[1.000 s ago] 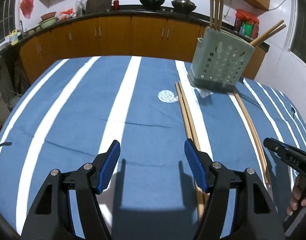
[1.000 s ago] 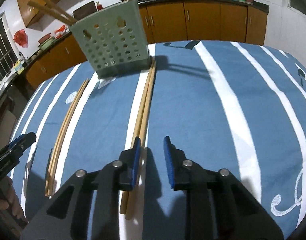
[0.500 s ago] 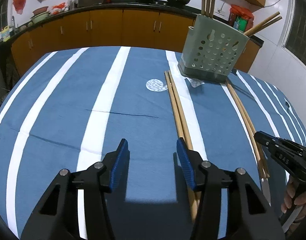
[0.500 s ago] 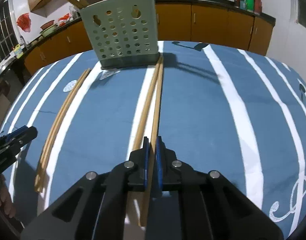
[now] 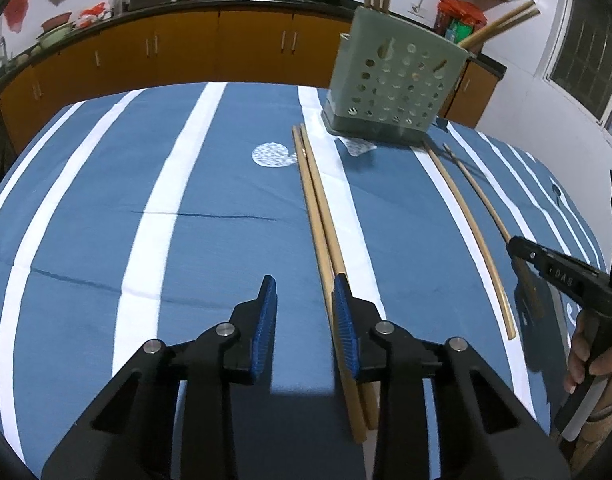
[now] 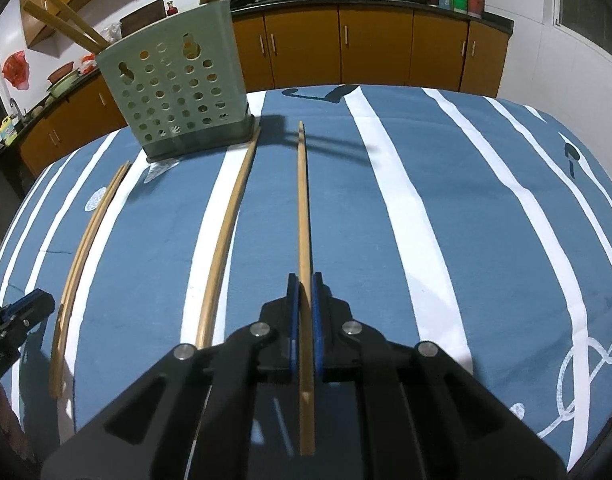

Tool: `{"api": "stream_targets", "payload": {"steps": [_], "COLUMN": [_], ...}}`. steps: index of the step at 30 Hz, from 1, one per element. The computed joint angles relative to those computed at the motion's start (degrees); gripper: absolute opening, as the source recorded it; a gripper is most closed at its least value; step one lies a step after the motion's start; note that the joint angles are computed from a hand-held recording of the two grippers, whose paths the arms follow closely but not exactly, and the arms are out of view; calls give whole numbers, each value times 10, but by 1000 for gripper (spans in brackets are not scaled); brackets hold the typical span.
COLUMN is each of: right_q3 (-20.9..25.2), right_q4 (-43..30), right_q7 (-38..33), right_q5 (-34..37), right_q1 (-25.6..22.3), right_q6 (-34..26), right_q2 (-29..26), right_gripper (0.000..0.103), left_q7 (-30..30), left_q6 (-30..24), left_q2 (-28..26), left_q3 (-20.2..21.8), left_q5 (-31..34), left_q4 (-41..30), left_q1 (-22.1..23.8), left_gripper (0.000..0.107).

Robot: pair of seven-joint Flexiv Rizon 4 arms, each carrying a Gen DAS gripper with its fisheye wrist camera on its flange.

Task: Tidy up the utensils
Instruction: 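Lower the left tool onto a chopstick and close it while the right tool grasps another, then hold the chopsticks in both tools just above the table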

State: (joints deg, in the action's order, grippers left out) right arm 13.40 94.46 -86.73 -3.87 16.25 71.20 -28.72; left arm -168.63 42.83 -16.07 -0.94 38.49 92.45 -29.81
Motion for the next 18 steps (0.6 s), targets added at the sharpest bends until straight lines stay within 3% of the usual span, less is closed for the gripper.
{"api": "stream_targets", "payload": {"steps": [7, 14, 18], "right_q3": [0, 1, 3], "right_q4": [1, 1, 0], "right_q7": [2, -2, -6], "right_q5": [0, 1, 3], "right_q1": [1, -1, -1], "right_q6": [0, -1, -3], "right_q2": [0, -1, -1], "right_gripper": [8, 8, 9], "left_q7": [30, 32, 31], "left_q6": [-7, -33, -39], "left_q2": [-14, -22, -20], "left_q3": [-2, 6, 9], "left_q5": [-15, -14, -12], "left_q4": [-12, -27, -26], "left_q1": [-1, -6, -4], "left_gripper": [26, 9, 8]}}
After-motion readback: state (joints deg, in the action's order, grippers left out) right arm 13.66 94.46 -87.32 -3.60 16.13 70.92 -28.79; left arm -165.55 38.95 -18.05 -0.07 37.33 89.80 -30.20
